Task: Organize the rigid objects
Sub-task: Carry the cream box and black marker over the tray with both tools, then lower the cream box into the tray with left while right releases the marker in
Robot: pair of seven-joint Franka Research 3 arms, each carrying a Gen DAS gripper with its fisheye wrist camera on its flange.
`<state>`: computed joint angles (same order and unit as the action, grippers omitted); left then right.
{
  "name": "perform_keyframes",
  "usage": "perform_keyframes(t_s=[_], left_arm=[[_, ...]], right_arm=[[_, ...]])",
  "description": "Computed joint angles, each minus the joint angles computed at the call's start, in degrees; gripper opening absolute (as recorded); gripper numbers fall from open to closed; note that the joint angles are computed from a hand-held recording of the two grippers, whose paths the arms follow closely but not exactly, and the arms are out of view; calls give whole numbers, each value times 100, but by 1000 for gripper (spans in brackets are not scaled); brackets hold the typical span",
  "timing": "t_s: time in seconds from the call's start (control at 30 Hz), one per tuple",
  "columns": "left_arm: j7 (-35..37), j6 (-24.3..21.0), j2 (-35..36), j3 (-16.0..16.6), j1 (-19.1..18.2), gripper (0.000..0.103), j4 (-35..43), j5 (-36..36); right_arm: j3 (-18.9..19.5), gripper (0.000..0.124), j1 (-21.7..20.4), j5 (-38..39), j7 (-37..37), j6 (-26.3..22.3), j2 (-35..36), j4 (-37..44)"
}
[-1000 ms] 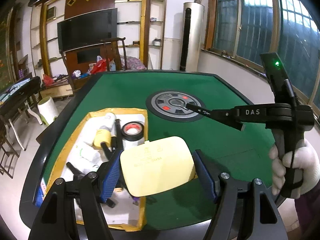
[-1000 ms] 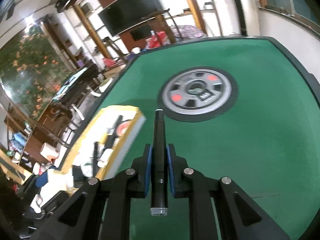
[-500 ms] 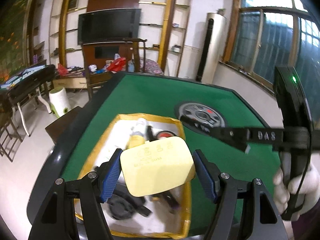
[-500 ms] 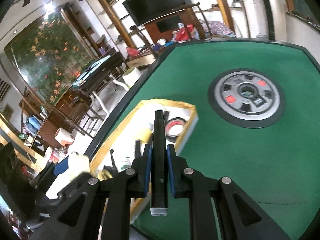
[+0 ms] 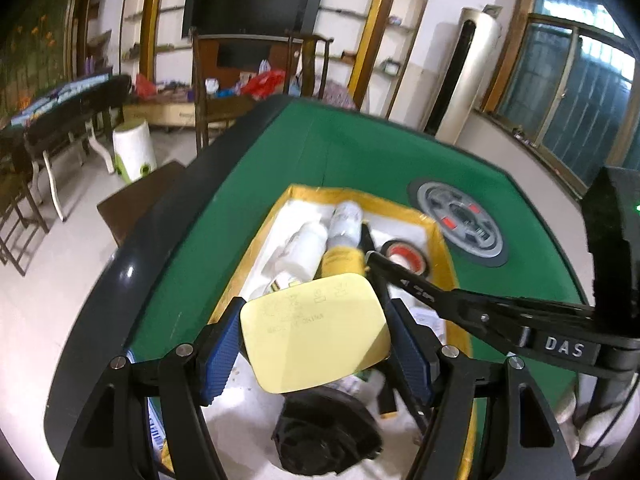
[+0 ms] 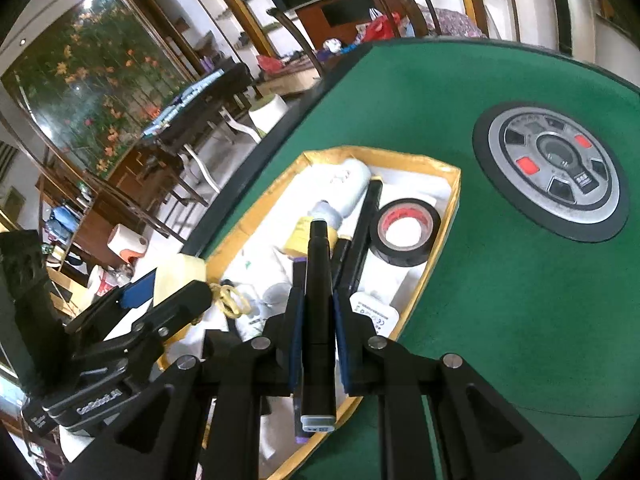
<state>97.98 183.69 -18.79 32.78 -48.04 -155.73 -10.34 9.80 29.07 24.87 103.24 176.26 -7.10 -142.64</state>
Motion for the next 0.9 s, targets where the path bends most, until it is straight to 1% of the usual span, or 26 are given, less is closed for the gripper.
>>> perform_keyframes(t_s=[0.07,0.1,0.17,0.2,0.27,0.37,0.43,0.5,0.57,0.6,0.63,0.67,0.77,0.83,0.87,0.9], left_arm=[[53,10,154,258,-279,74,65,-76],[61,22,236,279,-311,74,94,-98],[-25,58,433,19,-77,74,144,-81],[-55,76,491,-82,20,74,145,-69],[-93,43,646,-145,93,74,231,-76],[-2,44,755,-130,102,74,278,-196],[150,45,764,86,-134,74,294,-345],[245,58,755,210,-278,74,298,-468],[320,163,627,521,-591,74,232,-581],[279,220,555,583,-627,74,185,-519],[216,279,491,522,-534,74,146,-443],[123,385,429,260,-255,74,67,-372],[-58,591,233,-163,232,74,-119,-189],[-176,657,169,-370,477,74,-188,-84],[-234,668,131,-410,536,74,-219,-24],[-289,654,94,-374,528,74,-234,49]], right_arm=[[71,15,-140,-244,234,-33,74,17],[66,15,-145,-265,264,-29,112,22],[-147,15,111,348,-248,-105,183,97],[-170,15,150,523,-402,-133,216,125],[-136,15,152,642,-534,-163,283,176],[-96,15,190,961,-832,-214,383,268],[-38,15,161,913,-816,-232,433,316],[-40,15,222,1393,-1213,-342,483,423],[-9,15,221,1622,-1417,-398,534,498],[11,15,227,1767,-1545,-410,542,522],[29,15,224,1829,-1607,-423,545,536],[37,15,233,1997,-1777,-479,549,570],[71,15,231,2222,-2024,-572,582,647],[95,15,243,2490,-2266,-681,634,743],[105,15,236,2542,-2321,-726,651,774],[121,15,232,2485,-2304,-723,672,793]])
